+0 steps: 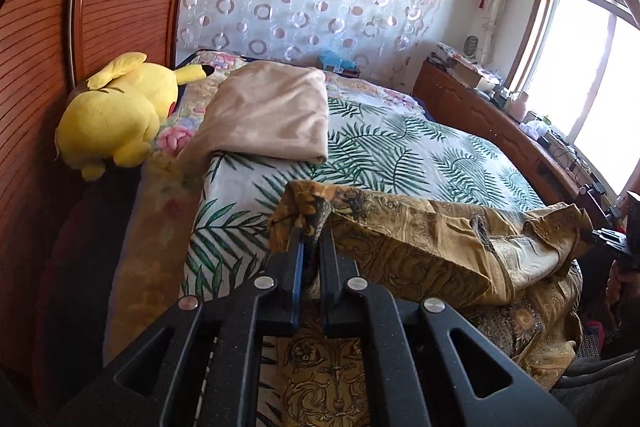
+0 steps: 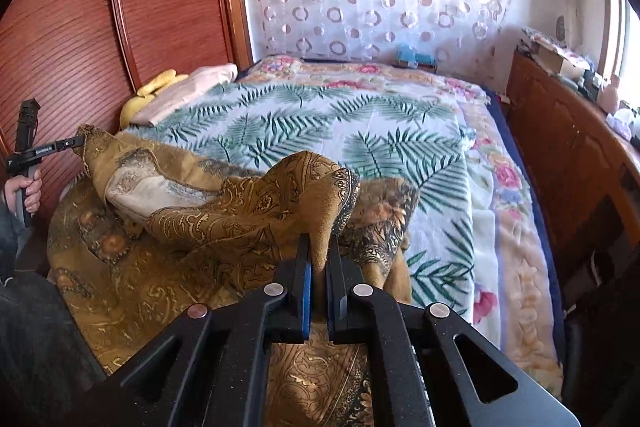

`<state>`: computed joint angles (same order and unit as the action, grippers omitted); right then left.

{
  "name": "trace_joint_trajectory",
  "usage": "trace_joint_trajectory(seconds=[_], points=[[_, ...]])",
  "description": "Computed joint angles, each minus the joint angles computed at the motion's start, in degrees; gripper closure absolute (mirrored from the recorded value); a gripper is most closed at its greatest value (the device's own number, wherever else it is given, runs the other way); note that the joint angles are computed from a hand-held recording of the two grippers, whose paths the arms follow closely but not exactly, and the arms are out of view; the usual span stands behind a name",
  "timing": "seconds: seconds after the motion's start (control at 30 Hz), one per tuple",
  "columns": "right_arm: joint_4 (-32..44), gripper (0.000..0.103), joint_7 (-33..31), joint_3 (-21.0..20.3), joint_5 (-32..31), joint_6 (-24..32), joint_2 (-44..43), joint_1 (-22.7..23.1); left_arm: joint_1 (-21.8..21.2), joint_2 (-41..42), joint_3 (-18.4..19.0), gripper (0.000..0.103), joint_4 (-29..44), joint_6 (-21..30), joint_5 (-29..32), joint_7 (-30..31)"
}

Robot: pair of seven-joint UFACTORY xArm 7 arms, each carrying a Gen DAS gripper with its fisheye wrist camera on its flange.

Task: Fold small clothes
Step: 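Lift the hem with both grippers and fold it up toward the collar, then open both grippers to release the folded hem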

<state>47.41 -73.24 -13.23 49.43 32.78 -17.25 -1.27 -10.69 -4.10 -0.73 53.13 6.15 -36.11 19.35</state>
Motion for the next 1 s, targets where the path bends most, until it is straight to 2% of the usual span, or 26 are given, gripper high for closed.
trace_joint_trajectory(seconds=[0.07, 0.13, 0.2, 0.23, 0.4, 0.47, 0.5, 0.57, 0.6, 0.67, 0.8, 0.9, 1.0], points=[[0.8, 0.099, 1.0, 0.1, -0.5, 0.3, 1.3, -0.2, -0.5, -0.2, 0.5, 0.089, -0.2, -0.6, -2.5, 2.2], [1.7, 0.099, 1.8, 0.4, -0.7, 1.0, 2.3, -0.6, -1.3, -0.6, 1.1, 0.078, 0.0, -1.2, -5.9, 5.5], [1.9, 0.098, 2.4, 0.7, -0.7, 1.3, 2.5, -1.0, -2.3, -1.2, 1.8, 0.059, 0.1, -2.2, -10.0, 9.3], [2.1, 0.094, 2.7, 0.8, -0.5, 1.3, 2.6, -1.1, -2.6, -1.2, 2.2, 0.057, 0.5, -2.5, -11.6, 10.8], [2.0, 0.088, 2.2, 0.8, 0.0, 1.3, 2.0, -1.8, -1.0, 0.4, 1.5, 0.025, 3.4, -1.4, -7.8, 9.6], [1.1, 0.084, 1.3, 0.8, 0.8, 0.1, 1.1, -1.5, -0.6, 1.0, 1.0, 0.024, 4.6, -1.4, -7.6, 10.2], [0.9, 0.082, 0.8, 0.4, 1.5, 0.1, 0.5, -1.4, 0.0, 1.6, 0.5, 0.024, 5.4, -1.4, -5.3, 8.8], [1.0, 0.065, 0.9, -0.2, 2.5, 0.1, -0.2, -1.2, 1.3, 2.6, -0.4, 0.024, 6.5, -1.4, 0.1, 4.4], [1.2, 0.062, 0.6, -0.4, 2.9, -0.2, -0.6, -1.0, 1.9, 3.3, -0.6, 0.024, 7.3, -0.9, 2.9, 2.1], [1.6, 0.060, -0.9, -1.2, 4.6, -0.9, -0.8, -0.5, 3.0, 5.2, -1.1, 0.024, 9.6, 0.5, 8.0, -1.6], [4.2, 0.060, -0.8, -1.2, 5.8, -2.4, 2.2, -0.4, 4.8, 9.1, -2.2, 0.024, 14.1, 3.5, 13.2, -4.8], [6.6, 0.060, 0.1, 0.1, 5.7, -2.2, 5.6, -1.0, 5.6, 12.0, -2.3, 0.024, 17.3, 6.0, 18.1, -8.3], [8.3, 0.060, 1.8, 2.2, 4.9, -2.8, 8.7, -1.8, 6.6, 14.6, -2.7, 0.024, 20.4, 9.2, 20.4, -10.0]])
